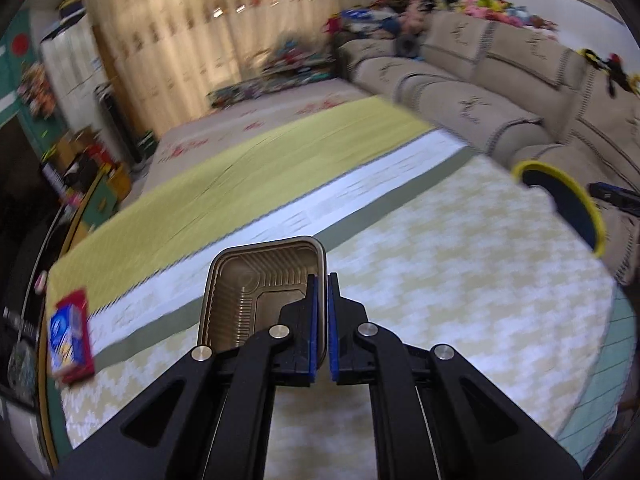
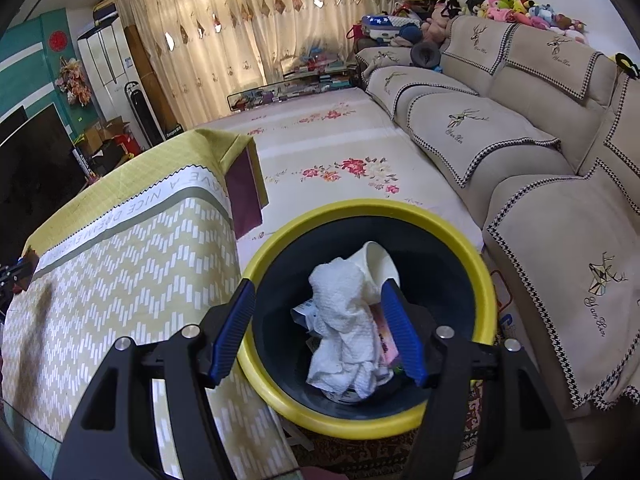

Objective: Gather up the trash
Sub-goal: 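Carry the brown tray with the left tool into the bin and release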

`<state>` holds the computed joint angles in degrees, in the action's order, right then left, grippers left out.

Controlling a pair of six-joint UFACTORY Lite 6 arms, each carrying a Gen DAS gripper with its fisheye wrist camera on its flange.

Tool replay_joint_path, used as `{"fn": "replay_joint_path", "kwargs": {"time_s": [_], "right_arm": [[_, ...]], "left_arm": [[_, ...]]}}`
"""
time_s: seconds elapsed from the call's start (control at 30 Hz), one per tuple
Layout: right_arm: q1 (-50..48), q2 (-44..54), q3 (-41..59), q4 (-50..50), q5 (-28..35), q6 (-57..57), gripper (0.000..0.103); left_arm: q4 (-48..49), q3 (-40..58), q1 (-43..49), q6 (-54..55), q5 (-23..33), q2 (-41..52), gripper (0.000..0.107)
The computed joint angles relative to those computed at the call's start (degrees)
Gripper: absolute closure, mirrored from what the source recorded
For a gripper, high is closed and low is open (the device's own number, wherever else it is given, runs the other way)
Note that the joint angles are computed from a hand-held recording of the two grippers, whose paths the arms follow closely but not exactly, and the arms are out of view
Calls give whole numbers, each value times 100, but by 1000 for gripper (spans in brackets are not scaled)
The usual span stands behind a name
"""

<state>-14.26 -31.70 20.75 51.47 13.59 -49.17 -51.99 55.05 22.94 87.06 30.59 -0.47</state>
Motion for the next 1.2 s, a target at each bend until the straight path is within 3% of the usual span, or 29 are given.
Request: {"fn": "replay_joint_path", "kwargs": {"time_s": [0.2,0.37,0.5,0.6,0.87,0.93,1.0,1.03,1.07,1.13,1.2], "right_arm": [[-1360,-755,-313,143,943,-817,40],[-3057,-933,-346,553,1919,-2091,40],[-4349,-694,-227,810,2555,-3054,39],[-5221,-296,-93,997,2936,-3738,38],[-6161,500,216,1182,3353,-4492,38],[-6179,565,231,1188,3365,-4522,37],[-6146,532,185,1169,3359,-4509,37],[-6131,504,166,1153,3373,-4503,37],[-6082,472,154,1140,3361,-4468,37],[-5994,322,103,1061,3365,-4335,35],[-5858,82,8,932,3390,-4164,34]], "left_arm": [[856,-197,-2160,-1805,-284,-691,102],[2101,486,-4224,-3885,-695,-178,102],[3170,1543,-5475,-5447,-798,957,102],[3512,2673,-6014,-6095,-501,2047,102],[4084,5126,-6700,-7085,170,4267,102],[4385,5530,-6796,-7405,186,4666,93],[4722,5801,-6877,-7786,192,4914,53],[4780,5642,-6860,-7832,79,4832,45],[4888,5439,-6864,-7936,-72,4718,38],[4871,4731,-6757,-7859,-335,4222,38],[4733,3941,-6581,-7709,-610,3584,27]]}}
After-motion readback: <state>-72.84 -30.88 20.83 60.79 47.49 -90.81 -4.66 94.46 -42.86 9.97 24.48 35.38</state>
